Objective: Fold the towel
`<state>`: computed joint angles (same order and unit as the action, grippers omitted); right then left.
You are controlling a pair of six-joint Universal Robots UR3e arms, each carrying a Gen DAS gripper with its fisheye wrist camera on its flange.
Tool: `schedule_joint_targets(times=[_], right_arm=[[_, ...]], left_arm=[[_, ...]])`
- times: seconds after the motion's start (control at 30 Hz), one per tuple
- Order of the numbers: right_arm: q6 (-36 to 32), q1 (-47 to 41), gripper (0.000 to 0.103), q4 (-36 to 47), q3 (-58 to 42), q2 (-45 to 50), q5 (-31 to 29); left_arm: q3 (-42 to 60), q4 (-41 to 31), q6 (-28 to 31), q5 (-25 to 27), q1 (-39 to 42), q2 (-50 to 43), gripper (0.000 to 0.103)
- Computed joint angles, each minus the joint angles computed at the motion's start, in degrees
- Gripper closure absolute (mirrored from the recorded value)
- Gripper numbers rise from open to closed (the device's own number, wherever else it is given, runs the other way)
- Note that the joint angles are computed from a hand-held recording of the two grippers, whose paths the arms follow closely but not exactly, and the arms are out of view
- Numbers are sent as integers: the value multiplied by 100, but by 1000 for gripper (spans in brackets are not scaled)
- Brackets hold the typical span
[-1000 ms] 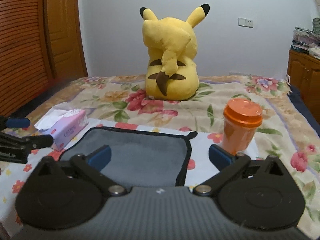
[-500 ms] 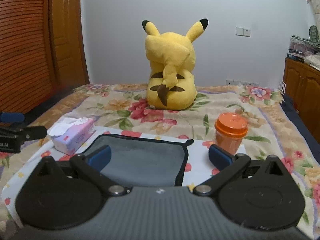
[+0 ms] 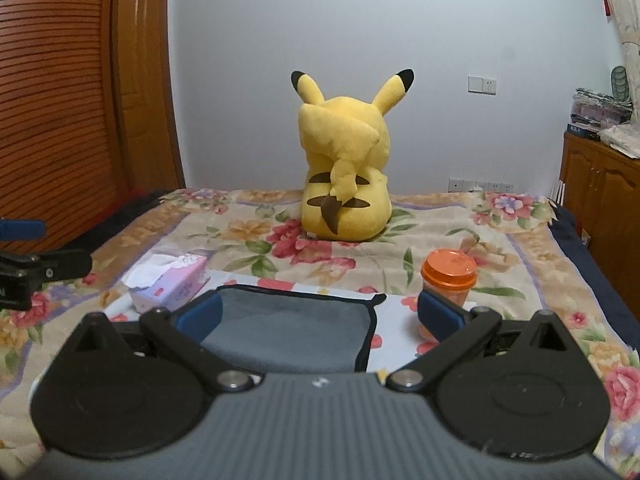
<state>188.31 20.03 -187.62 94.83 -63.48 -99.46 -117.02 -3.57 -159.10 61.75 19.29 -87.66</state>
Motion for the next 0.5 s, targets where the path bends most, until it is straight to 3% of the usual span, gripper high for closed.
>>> schedule_joint_targets(times=[0.5], right_arm=[[239,327,0,-537,1378,-641,-339]], left_arm=[[-1453,-531,537,-459,570,1471,0]])
